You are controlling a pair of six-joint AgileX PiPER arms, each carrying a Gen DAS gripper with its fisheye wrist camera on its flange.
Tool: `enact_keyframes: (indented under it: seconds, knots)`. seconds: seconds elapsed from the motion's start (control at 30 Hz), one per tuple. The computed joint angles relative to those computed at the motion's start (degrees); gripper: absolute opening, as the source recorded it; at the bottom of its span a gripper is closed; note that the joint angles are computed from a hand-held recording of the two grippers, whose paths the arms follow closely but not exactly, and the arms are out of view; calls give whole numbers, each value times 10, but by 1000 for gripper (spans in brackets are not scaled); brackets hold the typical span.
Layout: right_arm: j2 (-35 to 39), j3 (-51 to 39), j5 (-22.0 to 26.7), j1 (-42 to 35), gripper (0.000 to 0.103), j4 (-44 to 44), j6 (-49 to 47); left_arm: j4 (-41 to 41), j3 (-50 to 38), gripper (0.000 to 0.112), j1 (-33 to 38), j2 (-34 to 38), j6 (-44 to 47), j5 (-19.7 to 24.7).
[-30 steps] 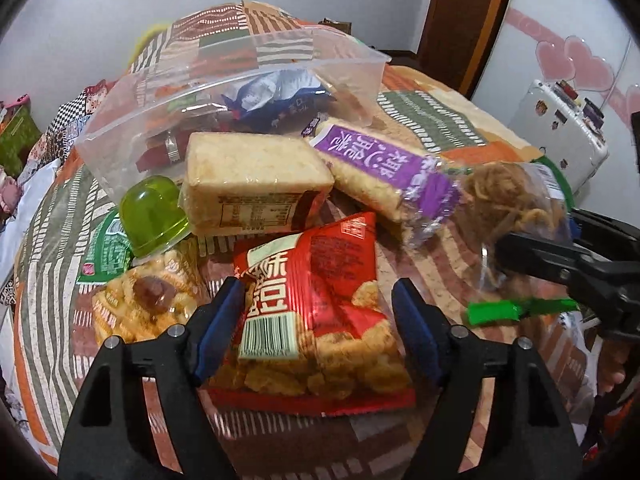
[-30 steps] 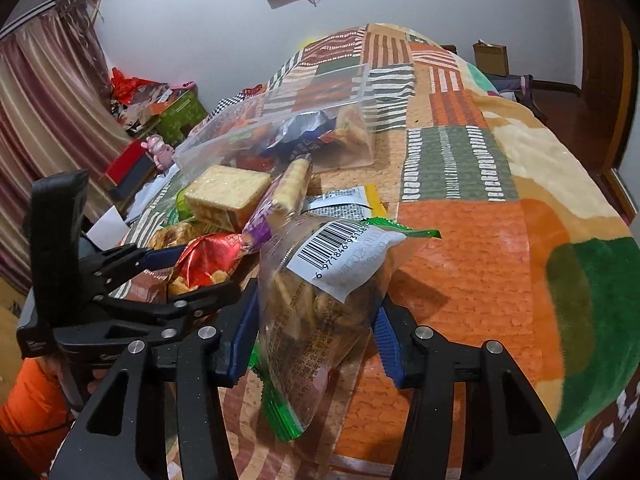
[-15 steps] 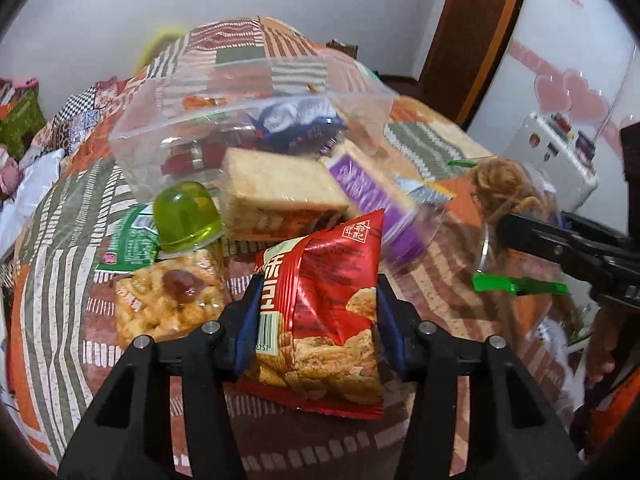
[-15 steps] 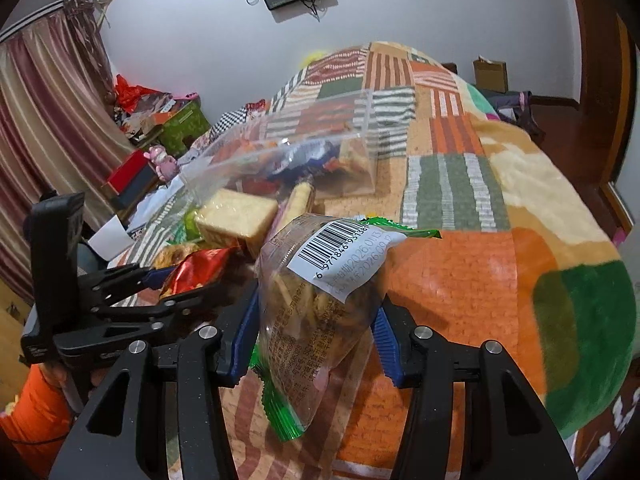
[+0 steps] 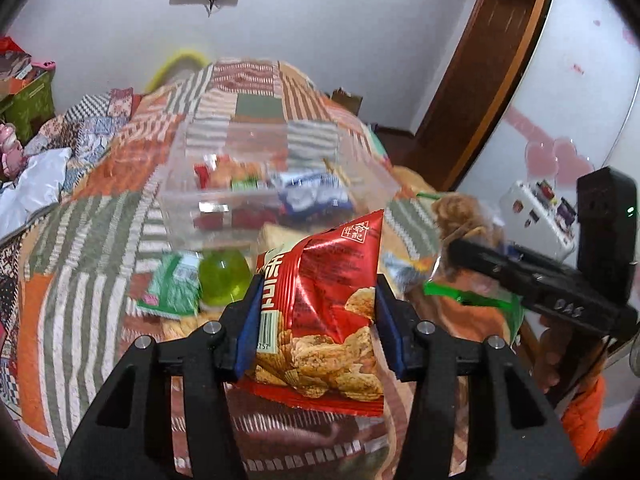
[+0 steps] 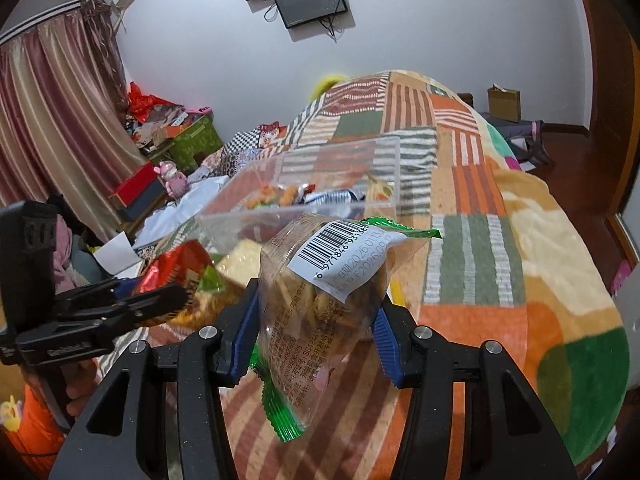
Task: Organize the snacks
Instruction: 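Grasp the red chip bag with the left gripper while the right lifts the cookie bag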
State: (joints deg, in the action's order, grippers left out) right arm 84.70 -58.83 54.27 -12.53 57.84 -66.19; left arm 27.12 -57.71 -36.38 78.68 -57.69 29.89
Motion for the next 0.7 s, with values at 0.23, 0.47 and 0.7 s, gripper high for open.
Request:
enact_keyframes:
  seconds: [0.23,0.47,0.7]
  knots:
    - [30,-49,-21,36,48,-3,29,-20,-38,51,45,4,42,-6]
    - [68,-113,-46,81,48,-17,63,-9,-96,51,99,44,73,-5]
    - [131,-198,-64,132,48,-59,116,-62,-152,51,160,110,145,-20]
